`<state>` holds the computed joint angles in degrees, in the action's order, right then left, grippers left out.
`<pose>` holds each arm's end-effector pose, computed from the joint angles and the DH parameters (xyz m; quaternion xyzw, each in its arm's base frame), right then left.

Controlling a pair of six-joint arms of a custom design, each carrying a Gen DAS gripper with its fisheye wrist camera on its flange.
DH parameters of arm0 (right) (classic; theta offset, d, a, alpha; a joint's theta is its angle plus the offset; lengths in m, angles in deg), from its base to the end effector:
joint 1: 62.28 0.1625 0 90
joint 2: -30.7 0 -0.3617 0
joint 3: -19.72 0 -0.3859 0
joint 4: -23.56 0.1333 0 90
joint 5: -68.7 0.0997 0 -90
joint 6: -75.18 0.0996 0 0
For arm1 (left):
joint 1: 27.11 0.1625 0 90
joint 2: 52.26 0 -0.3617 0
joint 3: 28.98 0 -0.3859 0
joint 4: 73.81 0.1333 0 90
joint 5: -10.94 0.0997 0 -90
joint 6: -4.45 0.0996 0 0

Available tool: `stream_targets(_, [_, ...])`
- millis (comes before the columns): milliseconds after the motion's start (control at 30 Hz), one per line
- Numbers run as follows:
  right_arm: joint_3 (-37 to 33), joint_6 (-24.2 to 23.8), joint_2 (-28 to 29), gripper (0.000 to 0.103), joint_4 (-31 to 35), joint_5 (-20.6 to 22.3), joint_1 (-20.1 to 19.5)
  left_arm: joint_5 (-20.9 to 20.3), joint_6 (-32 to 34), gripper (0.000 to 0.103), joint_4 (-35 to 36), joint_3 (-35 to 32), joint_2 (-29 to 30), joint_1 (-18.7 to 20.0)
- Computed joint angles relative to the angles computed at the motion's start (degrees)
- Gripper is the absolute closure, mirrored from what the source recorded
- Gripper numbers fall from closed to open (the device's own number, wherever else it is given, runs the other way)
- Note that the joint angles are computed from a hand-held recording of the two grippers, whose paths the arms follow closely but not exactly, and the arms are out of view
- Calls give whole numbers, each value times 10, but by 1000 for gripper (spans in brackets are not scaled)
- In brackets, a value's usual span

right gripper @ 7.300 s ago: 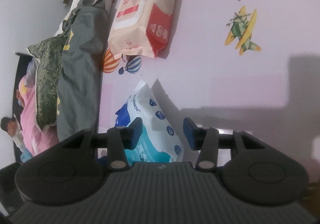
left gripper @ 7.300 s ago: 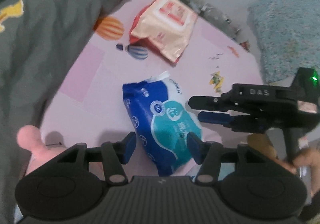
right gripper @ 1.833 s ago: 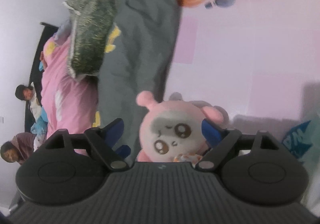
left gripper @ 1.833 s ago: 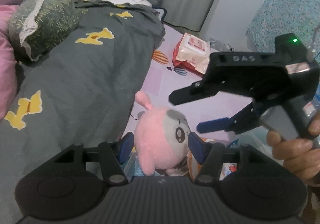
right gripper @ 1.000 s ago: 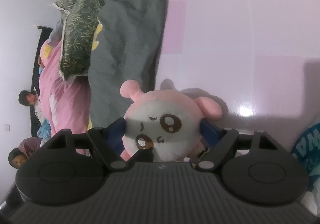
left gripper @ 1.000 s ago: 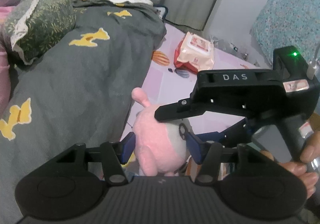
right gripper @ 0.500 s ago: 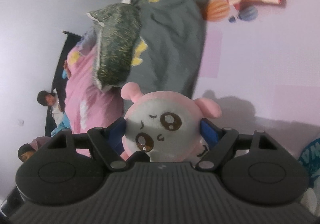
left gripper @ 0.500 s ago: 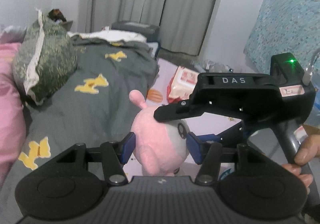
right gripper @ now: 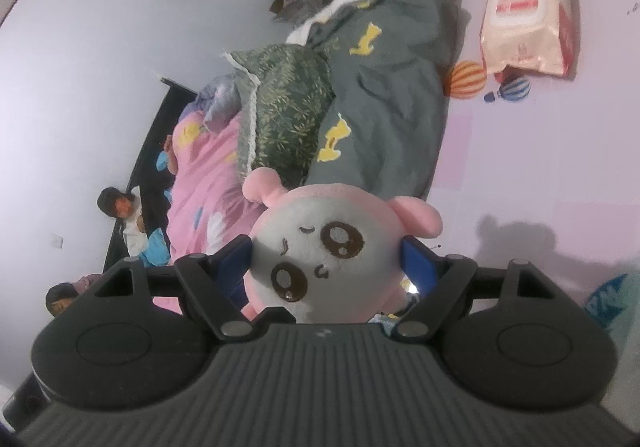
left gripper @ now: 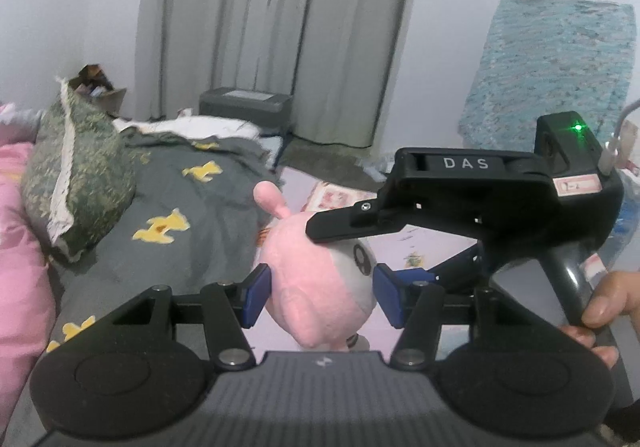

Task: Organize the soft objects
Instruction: 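Lift the pink plush toy with the right tool toward the cardboard box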

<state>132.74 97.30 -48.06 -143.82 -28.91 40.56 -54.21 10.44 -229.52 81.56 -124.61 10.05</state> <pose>0.2348 -0.4898 0.2961 0.0994 0.9230 -0.3683 0.0513 -0.3271 -0.4677 0.2345 0.4213 0.8514 -0.2962 0.0994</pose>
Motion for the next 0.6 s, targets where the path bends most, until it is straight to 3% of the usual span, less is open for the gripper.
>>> stream_targets(267, [76,14,-127,22,-1,-78,37,-58,10,46,-2,9,1,-49])
stream_targets(467, [153,45,-280,22,32,-180,71,-125,7,46,-1,5,36,-93])
stream_targets(600, [212,83,-411,22,89,-252,91,-172,1,46,7,-2,74,-122])
